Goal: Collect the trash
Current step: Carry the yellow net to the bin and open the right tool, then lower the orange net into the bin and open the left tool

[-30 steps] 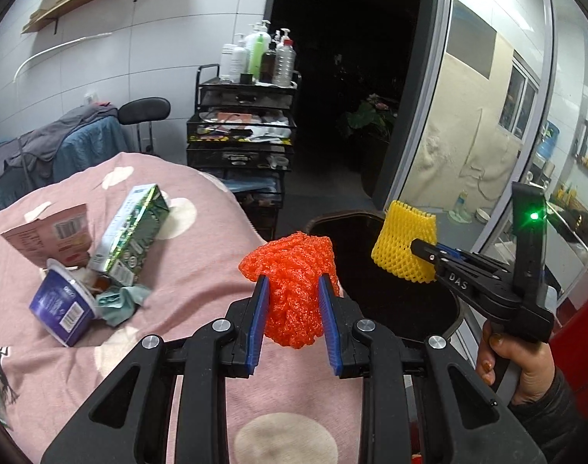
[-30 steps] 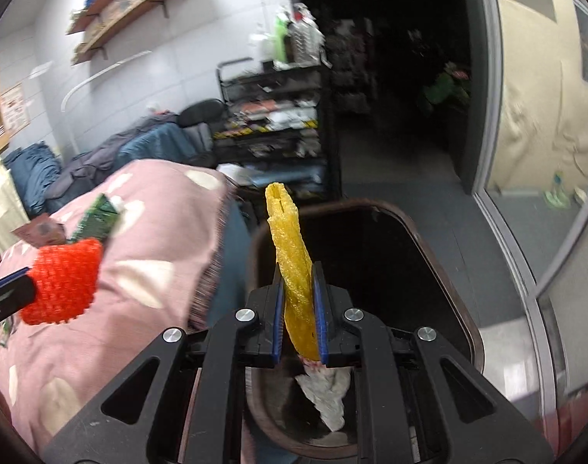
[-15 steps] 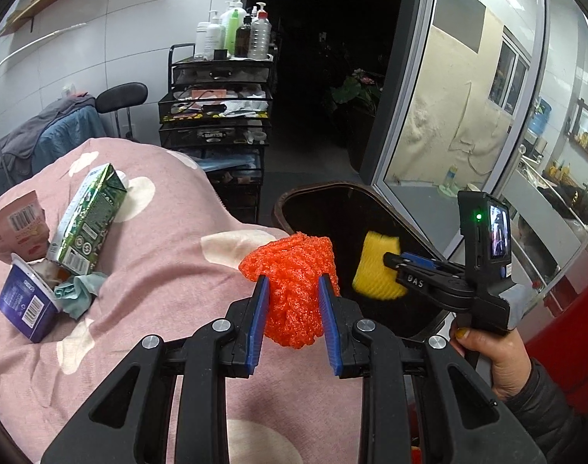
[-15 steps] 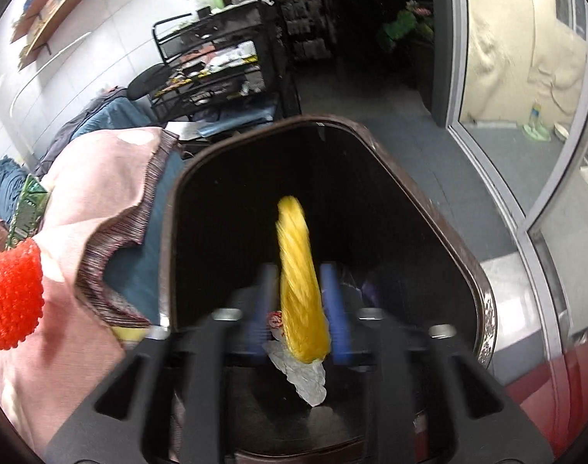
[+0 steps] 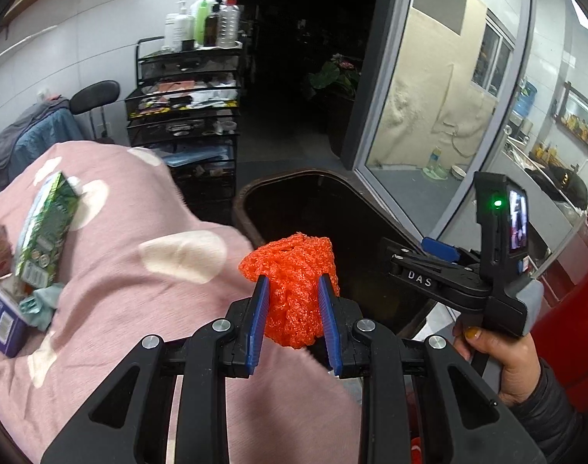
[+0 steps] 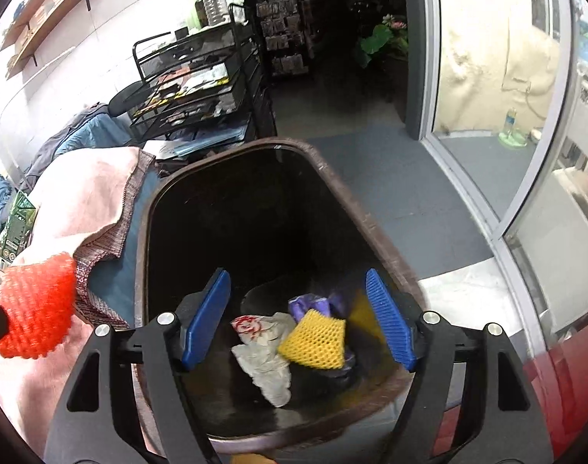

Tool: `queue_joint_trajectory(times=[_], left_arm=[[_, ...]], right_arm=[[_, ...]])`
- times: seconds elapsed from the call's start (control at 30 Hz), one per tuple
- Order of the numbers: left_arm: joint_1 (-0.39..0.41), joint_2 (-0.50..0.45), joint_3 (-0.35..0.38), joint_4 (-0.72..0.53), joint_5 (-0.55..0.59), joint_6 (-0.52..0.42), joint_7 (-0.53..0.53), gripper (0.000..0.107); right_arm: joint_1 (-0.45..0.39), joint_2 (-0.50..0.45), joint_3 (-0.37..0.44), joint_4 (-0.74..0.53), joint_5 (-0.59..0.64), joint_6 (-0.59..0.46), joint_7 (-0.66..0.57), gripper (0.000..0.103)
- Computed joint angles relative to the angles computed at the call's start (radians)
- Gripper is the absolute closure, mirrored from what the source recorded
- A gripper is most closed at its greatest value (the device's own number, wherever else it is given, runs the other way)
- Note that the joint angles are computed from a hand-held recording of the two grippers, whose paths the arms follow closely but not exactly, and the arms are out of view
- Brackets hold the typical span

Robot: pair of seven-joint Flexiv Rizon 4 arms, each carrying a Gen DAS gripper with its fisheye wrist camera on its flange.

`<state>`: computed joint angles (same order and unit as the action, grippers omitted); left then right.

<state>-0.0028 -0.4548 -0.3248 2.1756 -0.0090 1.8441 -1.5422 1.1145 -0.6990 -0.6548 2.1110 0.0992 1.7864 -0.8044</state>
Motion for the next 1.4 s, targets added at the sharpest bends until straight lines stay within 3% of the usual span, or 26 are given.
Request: queue_joint_trajectory(times=[0.17,0.33,0.7,0.8,0.97,1.07,1.2,1.4], left_arm=[[-0.027,-0.032,-0.007,-0.072,-0.026,-0.072,0.028,0.08],[-0.153,-0.07,0.092,-0.158,-0.075,-0.131,0.07,0.08],[-0.33,-0.153,0.252,-0.317,-0.131,-0.271,0.09,0.079],[-0.34,-0.164,0.263,-0.334,-0.126,-0.297,0.094,0.067],[-0.346,-0.173,0.274,-0.34,-0.113,-0.28,0.091,0.028],[-0.327,-0.173,0.248,-0.332,-0.112,-0.261,0.107,0.023],[-0.377,-0.169,0.312,-0.333,-0.099,-0.249,0.093,0.022],[-0.333,-0.105,0.278,-0.256,-0.109,-0.224,0.093,0.017]], right_arm=[[0.064,0.008,-0.082,0.041,0.032,0.012,-0.002,0.023],[0.097,0.009,-0.134,0.057,0.051,0.008,-0.01,0.023],[0.116,-0.003,-0.177,0.077,0.069,0.003,-0.003,0.023],[0.123,-0.007,-0.184,0.078,0.07,0.0,0.002,0.022],[0.14,-0.019,-0.208,0.084,0.075,-0.011,0.023,0.018],[0.147,-0.024,-0.22,0.084,0.073,-0.016,0.036,0.016],[0.155,-0.029,-0.229,0.091,0.075,-0.008,0.047,0.013],[0.158,-0.026,-0.218,0.09,0.082,0.019,0.029,0.013]])
